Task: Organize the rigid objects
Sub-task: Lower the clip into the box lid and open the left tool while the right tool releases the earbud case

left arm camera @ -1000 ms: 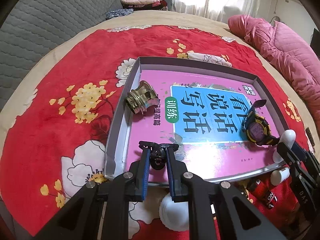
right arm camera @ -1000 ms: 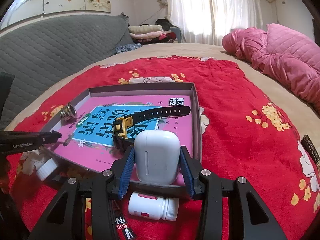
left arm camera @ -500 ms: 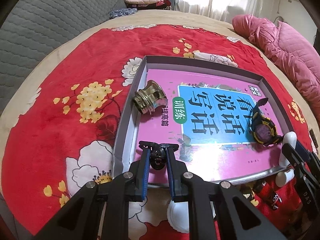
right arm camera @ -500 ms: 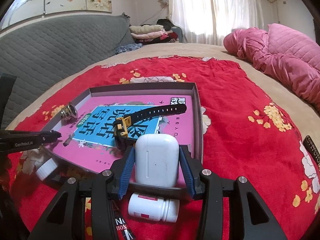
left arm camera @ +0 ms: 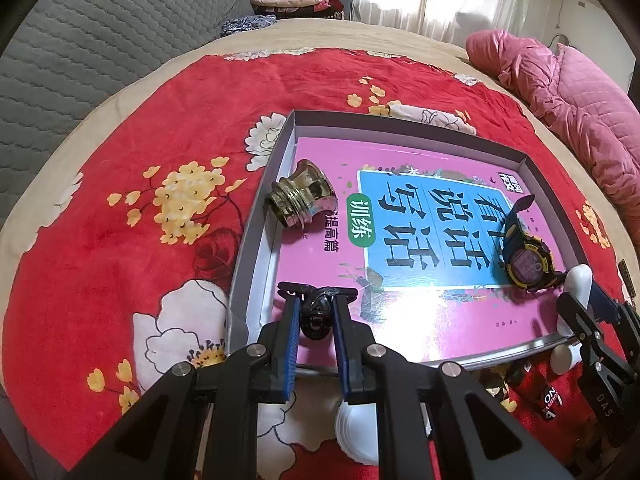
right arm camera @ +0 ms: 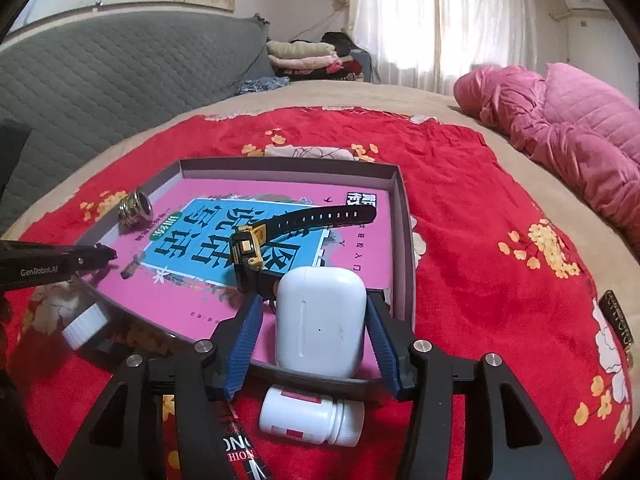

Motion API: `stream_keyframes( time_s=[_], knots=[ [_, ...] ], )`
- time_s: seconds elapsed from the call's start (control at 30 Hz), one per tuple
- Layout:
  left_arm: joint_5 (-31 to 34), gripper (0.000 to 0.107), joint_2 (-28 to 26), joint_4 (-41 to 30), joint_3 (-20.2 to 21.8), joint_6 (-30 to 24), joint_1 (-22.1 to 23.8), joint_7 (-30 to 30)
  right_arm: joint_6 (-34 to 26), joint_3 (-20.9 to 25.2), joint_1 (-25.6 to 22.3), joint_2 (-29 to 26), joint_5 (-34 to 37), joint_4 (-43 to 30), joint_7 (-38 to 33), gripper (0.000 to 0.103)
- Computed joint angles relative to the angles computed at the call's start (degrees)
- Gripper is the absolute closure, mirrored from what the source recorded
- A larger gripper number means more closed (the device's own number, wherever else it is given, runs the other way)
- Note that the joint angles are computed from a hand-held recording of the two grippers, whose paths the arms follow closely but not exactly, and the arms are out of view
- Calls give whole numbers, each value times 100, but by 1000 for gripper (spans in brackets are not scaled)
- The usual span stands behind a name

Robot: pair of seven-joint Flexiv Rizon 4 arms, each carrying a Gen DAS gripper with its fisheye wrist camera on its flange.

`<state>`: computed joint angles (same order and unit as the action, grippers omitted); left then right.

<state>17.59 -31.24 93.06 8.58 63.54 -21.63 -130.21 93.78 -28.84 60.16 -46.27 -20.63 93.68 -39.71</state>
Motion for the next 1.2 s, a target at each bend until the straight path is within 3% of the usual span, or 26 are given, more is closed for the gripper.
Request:
stream_keyframes(
  time_s=[0.33,0.77,1.2],
  knots=[
    [166,90,-25,-72,75,-92,-88,-65,432,-854,665,-150,557,232,-131,41],
    [483,90,-55,-291,87,-461,-176,-229,428,-591,557,-111,1087,179,-528,39],
    [545,89,-8,-280,-1,-508,-119,-262,422,-755,687,-150,1172,215,-534,38]
  ],
)
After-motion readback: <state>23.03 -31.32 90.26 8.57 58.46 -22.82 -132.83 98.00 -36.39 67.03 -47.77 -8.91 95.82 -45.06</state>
